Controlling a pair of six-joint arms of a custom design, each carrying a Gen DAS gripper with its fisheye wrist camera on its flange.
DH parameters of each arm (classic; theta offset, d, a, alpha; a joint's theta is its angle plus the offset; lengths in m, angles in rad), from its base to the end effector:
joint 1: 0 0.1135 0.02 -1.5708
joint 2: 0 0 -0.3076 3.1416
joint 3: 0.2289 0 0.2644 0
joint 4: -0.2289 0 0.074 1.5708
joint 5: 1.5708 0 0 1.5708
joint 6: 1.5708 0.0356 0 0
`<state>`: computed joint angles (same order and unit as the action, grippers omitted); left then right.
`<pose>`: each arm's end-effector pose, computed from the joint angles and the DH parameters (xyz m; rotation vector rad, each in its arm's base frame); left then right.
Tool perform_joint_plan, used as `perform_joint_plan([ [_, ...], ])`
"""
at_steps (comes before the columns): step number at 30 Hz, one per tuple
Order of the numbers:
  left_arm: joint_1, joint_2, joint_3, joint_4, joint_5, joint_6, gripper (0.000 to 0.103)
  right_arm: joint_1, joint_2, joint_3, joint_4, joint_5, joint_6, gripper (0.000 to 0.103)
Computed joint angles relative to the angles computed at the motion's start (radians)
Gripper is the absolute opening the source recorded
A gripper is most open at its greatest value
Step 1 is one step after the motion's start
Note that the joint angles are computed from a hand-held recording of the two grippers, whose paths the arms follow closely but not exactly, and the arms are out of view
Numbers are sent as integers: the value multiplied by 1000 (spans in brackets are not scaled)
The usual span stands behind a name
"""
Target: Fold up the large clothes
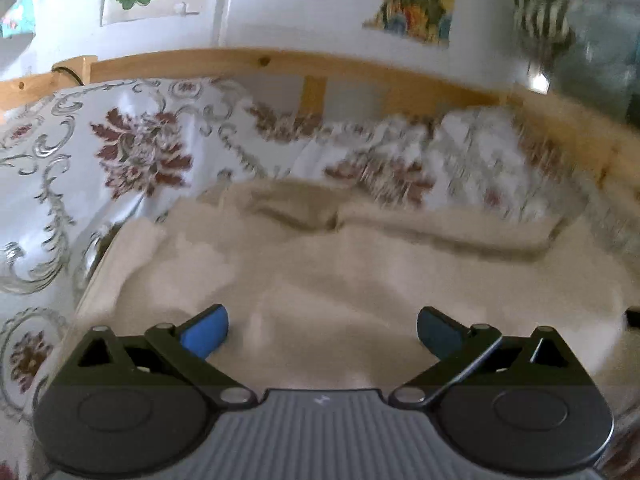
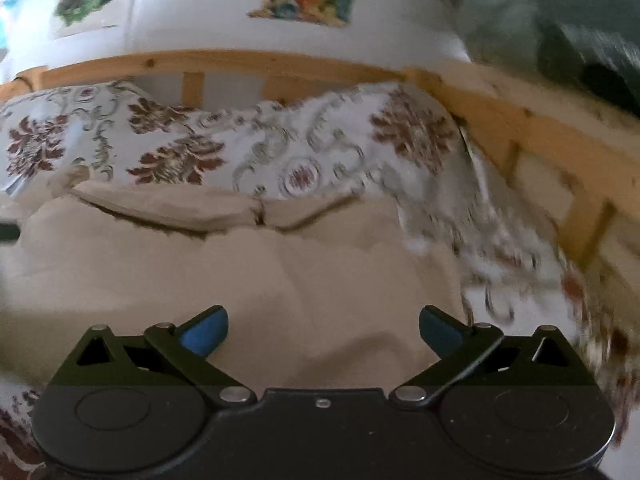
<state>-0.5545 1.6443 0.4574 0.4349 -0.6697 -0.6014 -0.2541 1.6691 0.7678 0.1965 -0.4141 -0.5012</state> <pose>0.2404 -0.1229 0.1344 -0.3687 2.1061 0.1150 0.3310 -0.0712 0.1859 -0.4822 2.1529 0.0545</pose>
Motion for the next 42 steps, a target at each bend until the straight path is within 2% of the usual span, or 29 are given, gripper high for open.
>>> perform_joint_plan([
  [2,-10,33,18,-34,-25,-32,102,18,48,-7,24,57,-49,102],
  [5,-10,10,0,-29,-26,-78,102,21,108,-20,105,47,-87,102],
  [9,-104,-125,-91,-60,-149,-247,102,17,85,-2,55,50,-52,102],
  [12,-231,-264,-133,-264,-227,-476,102,-1,84,9,41,20,-39,102],
  [13,-273,-300,-143,-336,-227,-559,102,0,85,18,28,21,-26,102],
  [14,-293,-332,-161,-356,-199,-596,102,1,86,26,18,20,-13,102],
  [16,-290,-391,-214,-312,-94,-605,102,-2,81,35,-3,19,11,102],
  [19,-220,-404,-278,-177,-4,-607,102,-17,53,55,-79,4,85,102],
  [21,-142,-397,-293,-132,45,-631,102,-55,20,80,-166,-32,177,102],
  [23,-57,-383,-312,-72,92,-627,102,-115,-19,73,-188,-90,283,102],
  [25,19,-360,-329,3,134,-606,102,-161,-47,69,-214,-72,353,102],
  [27,87,-338,-325,34,181,-599,102,-199,-53,73,-243,-44,395,102],
  [31,139,-277,-288,42,210,-602,100,-262,32,132,-308,-125,479,99],
  [32,139,-267,-279,32,201,-607,98,-254,50,142,-319,-114,472,94],
  [33,129,-266,-262,-9,176,-626,91,-245,56,146,-324,-105,463,88],
  [34,115,-268,-247,-54,149,-650,78,-241,53,142,-322,-108,454,83],
  [35,94,-273,-241,-78,113,-679,72,-235,47,137,-319,-105,444,68],
  [36,71,-285,-247,-86,81,-706,49,-231,44,135,-319,-98,438,51],
  [37,63,-293,-244,-113,61,-730,35,-228,46,135,-323,-89,435,48],
  [39,61,-312,-249,-125,50,-754,30,-229,61,144,-327,-91,446,42],
  [40,55,-315,-245,-134,41,-760,23,-232,60,143,-324,-87,452,39],
  [41,51,-322,-236,-156,32,-755,18,-234,55,139,-317,-77,457,28],
  [42,36,-333,-223,-186,12,-747,10,-242,53,136,-315,-84,457,23],
])
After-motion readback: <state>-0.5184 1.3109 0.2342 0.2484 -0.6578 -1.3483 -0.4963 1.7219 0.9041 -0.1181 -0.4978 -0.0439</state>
